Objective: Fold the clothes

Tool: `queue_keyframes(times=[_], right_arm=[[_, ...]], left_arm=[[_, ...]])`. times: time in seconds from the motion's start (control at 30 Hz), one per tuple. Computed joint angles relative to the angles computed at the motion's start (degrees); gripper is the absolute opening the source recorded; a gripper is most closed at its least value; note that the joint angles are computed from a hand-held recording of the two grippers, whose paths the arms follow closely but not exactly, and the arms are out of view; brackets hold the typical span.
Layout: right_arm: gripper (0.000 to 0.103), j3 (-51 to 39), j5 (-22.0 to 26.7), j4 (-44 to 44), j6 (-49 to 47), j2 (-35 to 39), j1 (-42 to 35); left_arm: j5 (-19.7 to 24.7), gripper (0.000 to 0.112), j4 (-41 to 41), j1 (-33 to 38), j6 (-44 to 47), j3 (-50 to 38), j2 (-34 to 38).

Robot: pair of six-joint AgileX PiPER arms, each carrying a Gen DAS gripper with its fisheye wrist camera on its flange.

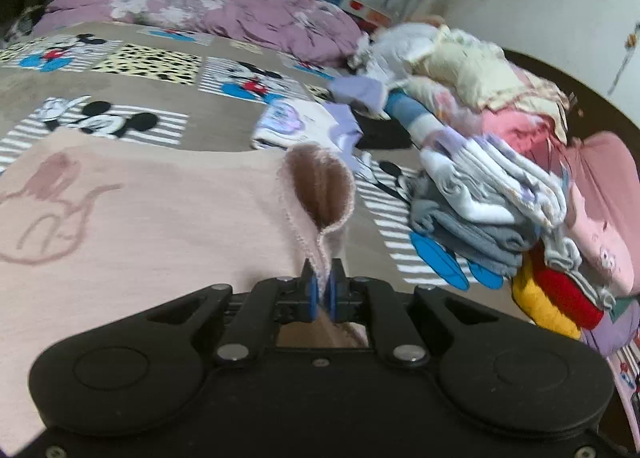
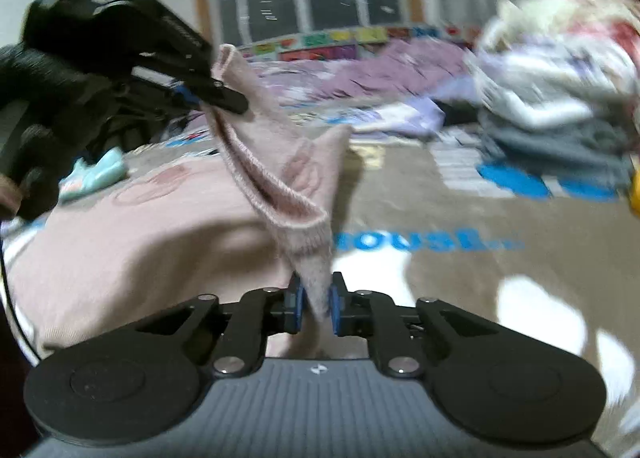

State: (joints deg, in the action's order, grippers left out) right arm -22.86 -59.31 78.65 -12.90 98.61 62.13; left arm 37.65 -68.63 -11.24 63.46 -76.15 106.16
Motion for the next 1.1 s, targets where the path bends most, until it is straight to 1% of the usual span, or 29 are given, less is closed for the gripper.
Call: queue_keyframes(times=[0.13, 0.27, 0.4, 0.6, 0.73, 0.93, 1.03, 1.1], right_arm=[[0.011, -3.6, -0.4, 0.8, -9.6, 0.7, 2.1], [0.011, -7.5, 0.4, 0.9, -17.3, 2.2, 3.1], [0.011, -10.0, 3.3, -1.5, -20.0, 3.4, 2.5], [0.011, -14.2, 6.7, -2.9, -24.0, 5.6, 2.4], [0.011, -15.0, 7.8, -3.9, -24.6, 5.7, 2.2], [0.011, -15.3, 8.0, -7.0, -24.6, 5.8, 1.8], [0.011, -15.3, 9.7, -8.9, -23.9, 5.9, 0.9], [0.016, -12.9, 10.8, -12.5, -19.7, 4.2, 0.4]], left_arm=[[2.3, 0.005, -2.7, 4.7, 3.3, 0.5, 0.9], [2.7, 0.005, -4.4, 8.3, 5.7, 2.1, 1.5], [3.5, 0.005, -6.4, 12.1, 7.9, 3.6, 2.2], [4.1, 0.005, -6.2, 14.9, 8.4, 3.3, 3.9], [5.8, 0.005, -7.3, 16.3, 9.8, 3.1, 3.6], [6.9, 0.005, -10.9, 17.2, 16.1, 4.8, 1.6], [5.0, 0.005, -9.8, 17.0, 16.1, 4.3, 3.3], [3.5, 0.005, -7.0, 16.7, 14.3, 2.7, 5.7]])
